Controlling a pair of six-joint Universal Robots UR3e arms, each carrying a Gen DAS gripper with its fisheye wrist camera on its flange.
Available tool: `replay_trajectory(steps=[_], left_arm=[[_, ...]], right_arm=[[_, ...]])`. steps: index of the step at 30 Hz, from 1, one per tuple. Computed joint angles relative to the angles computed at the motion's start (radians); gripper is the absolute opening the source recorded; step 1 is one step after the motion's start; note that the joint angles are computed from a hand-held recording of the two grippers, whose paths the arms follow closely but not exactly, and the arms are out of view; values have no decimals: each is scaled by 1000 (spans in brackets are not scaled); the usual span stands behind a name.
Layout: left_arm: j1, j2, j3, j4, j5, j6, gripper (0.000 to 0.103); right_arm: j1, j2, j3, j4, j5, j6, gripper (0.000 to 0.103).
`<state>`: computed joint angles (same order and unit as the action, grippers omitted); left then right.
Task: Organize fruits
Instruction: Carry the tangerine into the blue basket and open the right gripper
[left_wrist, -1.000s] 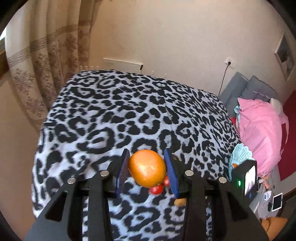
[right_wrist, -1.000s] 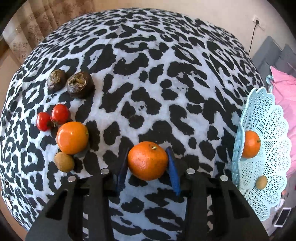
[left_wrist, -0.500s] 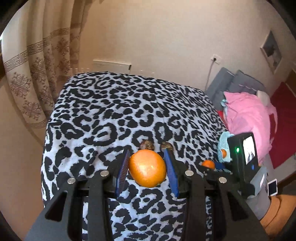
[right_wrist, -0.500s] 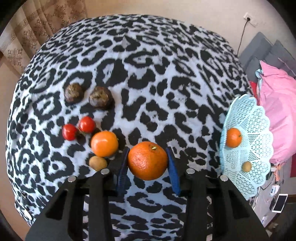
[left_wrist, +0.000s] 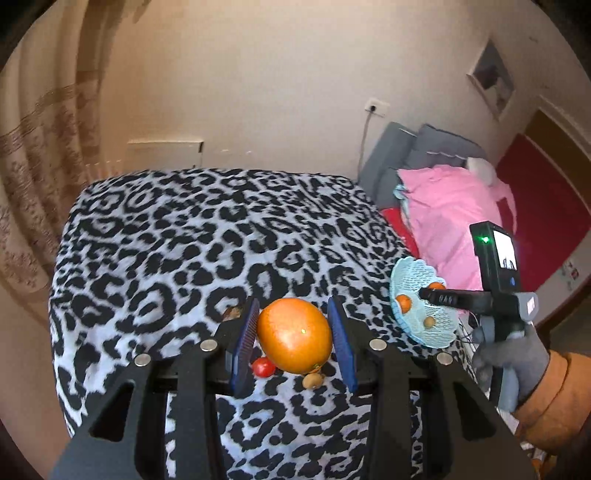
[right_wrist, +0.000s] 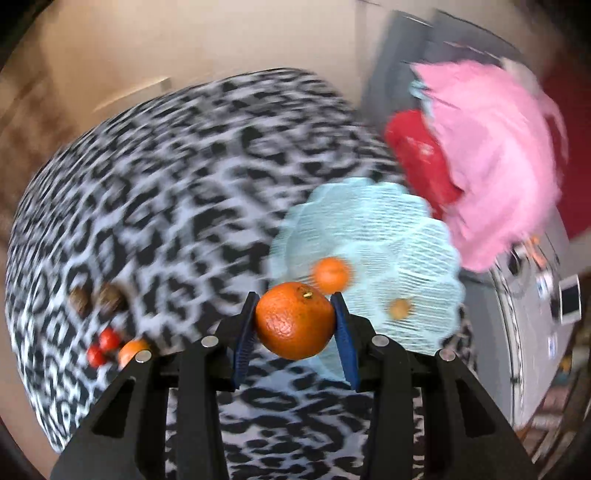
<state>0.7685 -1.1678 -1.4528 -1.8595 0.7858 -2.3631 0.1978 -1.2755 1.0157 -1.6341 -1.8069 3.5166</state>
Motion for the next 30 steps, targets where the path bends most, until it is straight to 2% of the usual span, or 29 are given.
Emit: replay_trajectory(steps=[3, 7, 18, 21, 26, 30], left_arm=[[-31, -23, 12, 20, -5, -11, 39], [-58, -38, 26, 29, -18, -8, 39], [-82, -26, 5, 34, 24, -15, 39], [-99, -18, -6, 51, 34, -34, 39], [-168, 1, -35, 122, 59, -97, 39], [-273, -6, -63, 233, 115, -222, 39]], right_arm=[[-73, -32, 45, 2, -17, 18, 40], [-164, -40, 97, 3, 17, 1, 40], [-233, -49, 249, -74, 114, 1, 42], [-239, -77, 290, -103, 137, -13, 54], [-270, -129, 360, -149, 197, -49, 55], [-294, -204, 444, -197, 224, -118, 55]])
